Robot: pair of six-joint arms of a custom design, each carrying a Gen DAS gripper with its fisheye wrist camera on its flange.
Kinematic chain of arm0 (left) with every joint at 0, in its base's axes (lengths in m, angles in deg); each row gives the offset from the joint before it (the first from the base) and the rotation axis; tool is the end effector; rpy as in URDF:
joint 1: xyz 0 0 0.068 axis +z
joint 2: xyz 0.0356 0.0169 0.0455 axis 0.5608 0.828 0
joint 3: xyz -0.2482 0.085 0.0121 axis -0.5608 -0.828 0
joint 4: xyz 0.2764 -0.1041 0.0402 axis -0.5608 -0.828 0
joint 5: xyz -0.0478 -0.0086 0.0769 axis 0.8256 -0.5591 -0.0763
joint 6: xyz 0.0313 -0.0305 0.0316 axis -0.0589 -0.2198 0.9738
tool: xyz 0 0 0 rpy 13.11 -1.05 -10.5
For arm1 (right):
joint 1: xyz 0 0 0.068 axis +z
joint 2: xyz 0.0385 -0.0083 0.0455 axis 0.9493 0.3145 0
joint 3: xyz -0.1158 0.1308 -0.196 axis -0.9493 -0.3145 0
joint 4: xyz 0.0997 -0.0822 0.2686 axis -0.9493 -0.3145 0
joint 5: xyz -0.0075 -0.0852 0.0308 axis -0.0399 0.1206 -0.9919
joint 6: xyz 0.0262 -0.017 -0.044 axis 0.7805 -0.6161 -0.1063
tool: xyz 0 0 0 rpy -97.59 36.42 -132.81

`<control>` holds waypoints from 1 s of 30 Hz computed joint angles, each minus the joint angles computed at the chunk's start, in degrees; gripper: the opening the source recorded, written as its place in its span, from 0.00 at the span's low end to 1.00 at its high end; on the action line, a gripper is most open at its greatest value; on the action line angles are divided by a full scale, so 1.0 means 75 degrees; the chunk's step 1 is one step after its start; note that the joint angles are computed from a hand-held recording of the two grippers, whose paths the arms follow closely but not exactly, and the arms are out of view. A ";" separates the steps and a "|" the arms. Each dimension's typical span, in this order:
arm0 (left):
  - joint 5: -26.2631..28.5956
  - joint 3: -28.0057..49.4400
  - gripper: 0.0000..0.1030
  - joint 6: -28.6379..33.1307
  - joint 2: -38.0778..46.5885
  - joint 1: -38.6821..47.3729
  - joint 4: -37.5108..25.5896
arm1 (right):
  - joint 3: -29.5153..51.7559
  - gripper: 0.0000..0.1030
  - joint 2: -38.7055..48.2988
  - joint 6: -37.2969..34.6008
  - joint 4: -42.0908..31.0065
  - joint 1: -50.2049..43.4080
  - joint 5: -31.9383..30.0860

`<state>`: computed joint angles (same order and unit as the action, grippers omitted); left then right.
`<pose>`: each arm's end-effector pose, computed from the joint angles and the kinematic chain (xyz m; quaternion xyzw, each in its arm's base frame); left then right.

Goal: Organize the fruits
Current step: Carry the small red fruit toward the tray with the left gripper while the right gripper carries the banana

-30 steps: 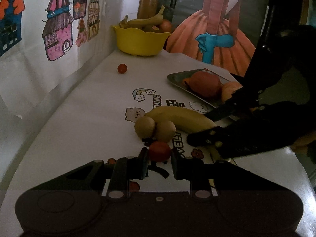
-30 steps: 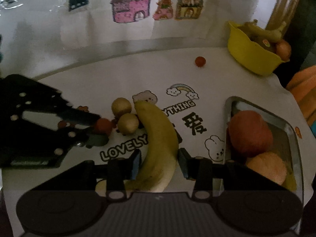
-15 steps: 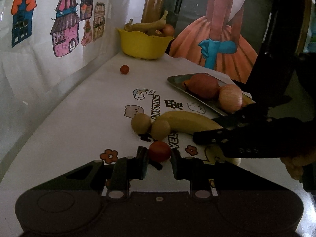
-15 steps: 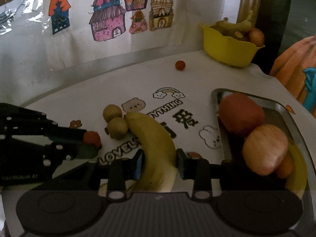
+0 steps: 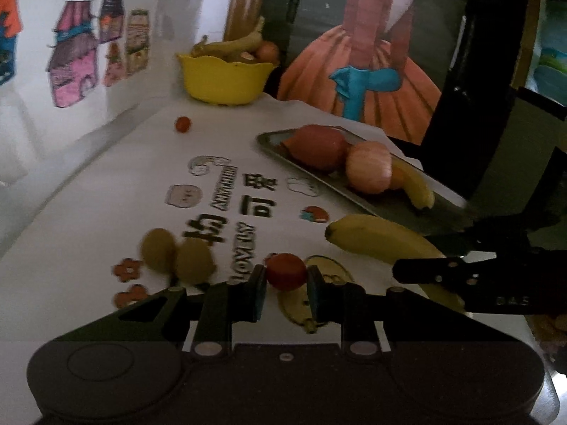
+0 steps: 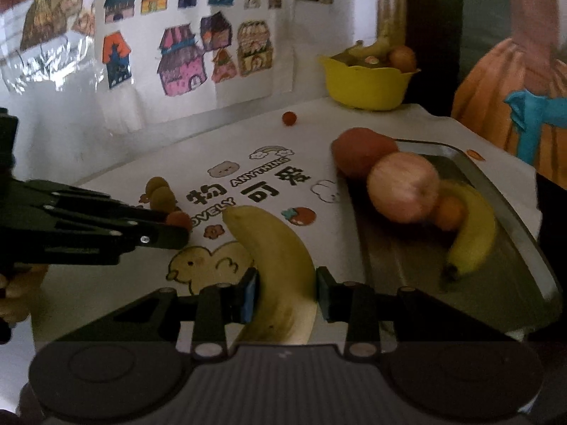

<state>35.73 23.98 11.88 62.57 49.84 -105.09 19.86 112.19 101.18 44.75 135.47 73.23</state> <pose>0.2146 0.0329 0.1131 0.2656 0.8441 -0.2430 0.3973 0.1182 0.1885 0.1332 -0.0535 0.9001 0.0360 0.4309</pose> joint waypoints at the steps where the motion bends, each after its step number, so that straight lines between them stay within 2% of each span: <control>1: -0.0033 -0.0058 0.25 -0.0058 -0.0011 -0.0116 0.0078 | -0.0146 0.37 -0.0247 0.0188 -0.0136 0.0112 0.0093; 3: -0.0137 -0.0294 0.25 -0.0298 -0.0199 -0.0349 0.0394 | -0.0420 0.37 -0.0703 0.0545 -0.0376 0.0345 0.0261; 9: -0.0342 -0.0567 0.25 -0.1114 -0.0936 -0.1166 0.0651 | -0.0792 0.37 -0.2001 0.1228 -0.1353 0.0913 0.0813; 13: -0.0510 -0.0705 0.25 -0.2092 -0.1400 -0.1861 0.1167 | -0.0908 0.37 -0.3055 0.1485 -0.2232 0.1143 0.1306; 17: -0.0942 -0.0792 0.25 -0.3306 -0.1486 -0.2806 0.2122 | -0.0884 0.37 -0.3909 0.1904 -0.3477 0.1167 0.2015; 21: -0.1603 -0.0771 0.25 -0.4066 -0.1085 -0.3858 0.3152 | -0.0960 0.37 -0.4621 0.1894 -0.4276 0.0686 0.2580; 23: -0.1948 -0.0770 0.25 -0.4266 -0.0832 -0.4278 0.3573 | -0.1066 0.37 -0.4863 0.1790 -0.4492 0.0351 0.2905; 25: -0.2255 -0.0778 0.25 -0.4421 -0.0526 -0.4634 0.4035 | -0.1321 0.37 -0.5402 0.1249 -0.4325 -0.0154 0.2941; 30: -0.2900 -0.0674 0.25 -0.4485 0.0241 -0.5292 0.4719 | -0.2297 0.37 -0.7559 -0.0709 -0.3531 -0.1945 0.2001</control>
